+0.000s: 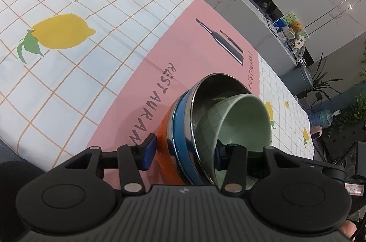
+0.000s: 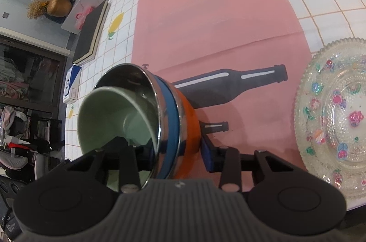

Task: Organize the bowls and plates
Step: 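Lift and carry the bowl stack with both grippers over the plate stack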

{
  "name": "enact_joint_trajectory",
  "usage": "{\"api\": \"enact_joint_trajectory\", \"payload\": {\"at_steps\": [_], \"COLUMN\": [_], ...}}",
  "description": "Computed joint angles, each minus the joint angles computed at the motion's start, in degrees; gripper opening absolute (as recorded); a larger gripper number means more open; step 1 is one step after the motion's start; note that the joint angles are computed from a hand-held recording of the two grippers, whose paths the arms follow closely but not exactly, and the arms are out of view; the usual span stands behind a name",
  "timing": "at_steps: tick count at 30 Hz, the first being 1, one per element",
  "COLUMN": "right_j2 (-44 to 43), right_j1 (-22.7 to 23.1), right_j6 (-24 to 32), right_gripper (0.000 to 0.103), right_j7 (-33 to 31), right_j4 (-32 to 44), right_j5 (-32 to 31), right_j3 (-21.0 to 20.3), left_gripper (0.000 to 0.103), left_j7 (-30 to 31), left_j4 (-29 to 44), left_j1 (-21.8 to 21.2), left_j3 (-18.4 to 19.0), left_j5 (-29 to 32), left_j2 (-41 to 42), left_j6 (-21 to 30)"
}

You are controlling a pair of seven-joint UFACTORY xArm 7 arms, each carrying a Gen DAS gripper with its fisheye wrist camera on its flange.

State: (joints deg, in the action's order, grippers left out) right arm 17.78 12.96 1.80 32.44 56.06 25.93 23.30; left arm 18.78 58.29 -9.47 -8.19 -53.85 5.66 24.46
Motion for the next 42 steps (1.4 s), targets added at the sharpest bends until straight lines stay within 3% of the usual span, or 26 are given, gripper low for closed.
{"api": "enact_joint_trajectory", "payload": {"at_steps": [9, 13, 18, 21, 24, 33, 42], "right_j2": [-5.5, -9.5, -16.5, -20.4, -24.0, -31.3, -32.2], "right_j1": [-4.5, -6.6, -6.2, -3.6, -0.7, 3.4, 16.5], "right_j6": [-3.3, -4.5, -4.5, -4.7, -4.8, -4.6, -6.0], "right_gripper": [0.038, 0.038, 0.038, 0.038, 0.038, 0.038, 0.038], "right_j7": [-3.7, -7.0, -13.7, -20.7, -23.5, -19.1, -22.2], "right_j4": [-5.4, -8.9, -13.9, -16.6, -19.6, -28.3, -31.4], "right_j5": [4.6, 9.8, 20.1, 29.2, 33.5, 29.6, 30.4], "right_j3": [5.0, 7.1, 6.4, 3.7, -0.1, -8.5, -24.0], "left_gripper": [0.054, 0.055, 0.055, 0.055, 0.055, 0.055, 0.054], "left_j7": [0.4, 1.2, 2.2, 2.8, 3.7, 2.1, -0.4], "left_j4": [-1.2, -0.5, 0.9, 2.3, 3.9, 8.2, 10.1], "left_j1": [-2.3, -4.0, -6.3, -7.6, -8.6, -10.6, -10.5], "left_j3": [-0.4, -0.9, -2.0, -2.9, -3.9, -6.9, -8.7], "left_j5": [-0.5, -1.3, -2.2, -2.4, -3.5, -1.8, 1.1], "left_j2": [-3.1, -3.4, -3.0, -2.0, -0.5, 4.8, 8.3], "left_j6": [-1.4, -1.4, -1.4, -1.5, -1.5, -1.6, -1.7]}}
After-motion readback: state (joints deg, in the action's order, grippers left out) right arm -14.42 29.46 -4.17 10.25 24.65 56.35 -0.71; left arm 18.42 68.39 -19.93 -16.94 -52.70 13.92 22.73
